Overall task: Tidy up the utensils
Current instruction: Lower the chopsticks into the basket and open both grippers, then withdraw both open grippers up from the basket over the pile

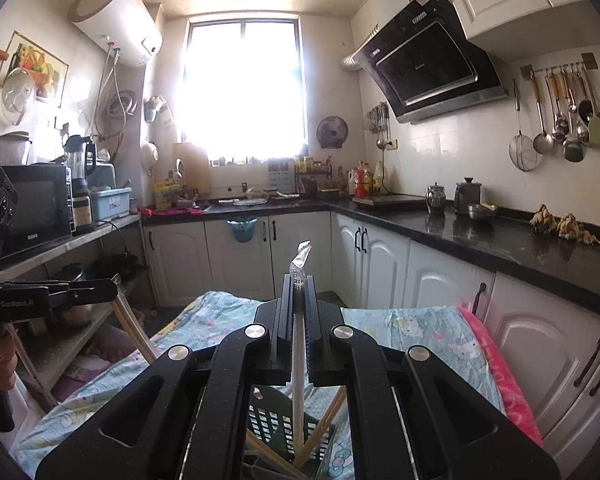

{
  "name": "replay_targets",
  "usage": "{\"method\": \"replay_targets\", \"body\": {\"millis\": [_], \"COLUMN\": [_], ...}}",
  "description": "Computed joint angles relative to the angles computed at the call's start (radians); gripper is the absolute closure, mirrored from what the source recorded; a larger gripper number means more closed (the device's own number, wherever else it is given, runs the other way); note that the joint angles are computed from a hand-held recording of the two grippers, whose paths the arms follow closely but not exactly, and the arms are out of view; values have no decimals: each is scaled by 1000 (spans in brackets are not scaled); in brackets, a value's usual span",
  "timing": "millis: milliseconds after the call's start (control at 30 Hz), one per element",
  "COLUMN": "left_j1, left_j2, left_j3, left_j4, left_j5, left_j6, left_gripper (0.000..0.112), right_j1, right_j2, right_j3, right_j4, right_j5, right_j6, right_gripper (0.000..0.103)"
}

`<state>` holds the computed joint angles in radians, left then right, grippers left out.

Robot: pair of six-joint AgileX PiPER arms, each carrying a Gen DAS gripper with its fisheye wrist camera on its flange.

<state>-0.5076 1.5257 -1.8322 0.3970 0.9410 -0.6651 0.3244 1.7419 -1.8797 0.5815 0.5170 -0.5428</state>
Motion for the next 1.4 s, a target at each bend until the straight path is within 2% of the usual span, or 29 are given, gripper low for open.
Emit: {"method": "replay_targets", "body": {"millis": [200,367,400,500,567,700,833,900,1100,1400], "left_j1": [13,18,23,28,27,22,5,-9,-63,-218], "left_j2": [21,20,19,10,-3,-39,-86,-116,-201,-303], "left_j3": [39,75,78,90,103,132,163,185,251,361], "left_j4": [-29,-43,-54,-63,-61,-46,9,42,153,346], "left_j5": [-22,-46,-45,-51,-60,-79,-88,-90,-75,8], "left_j6": [0,-3,1,5,-2,-23,-69,-100,-228,-428], "left_gripper": [109,109,106,93,92,74,63,46,23,20], "right_j1": [23,30,29,19,19,4,-8,-11,-10,23], "right_j2": [16,43,42,19,8,-15,-62,-87,-177,-321], "right_j3": [34,-9,-12,15,23,38,86,114,208,361], "right_j4": [-56,-154,-155,-127,-131,-125,-128,-131,-110,-79], "right_j5": [-41,7,18,17,21,43,46,39,36,13], "right_j6": [33,149,153,131,134,140,139,136,88,0], "right_gripper": [98,97,95,75,75,66,58,56,45,37]}}
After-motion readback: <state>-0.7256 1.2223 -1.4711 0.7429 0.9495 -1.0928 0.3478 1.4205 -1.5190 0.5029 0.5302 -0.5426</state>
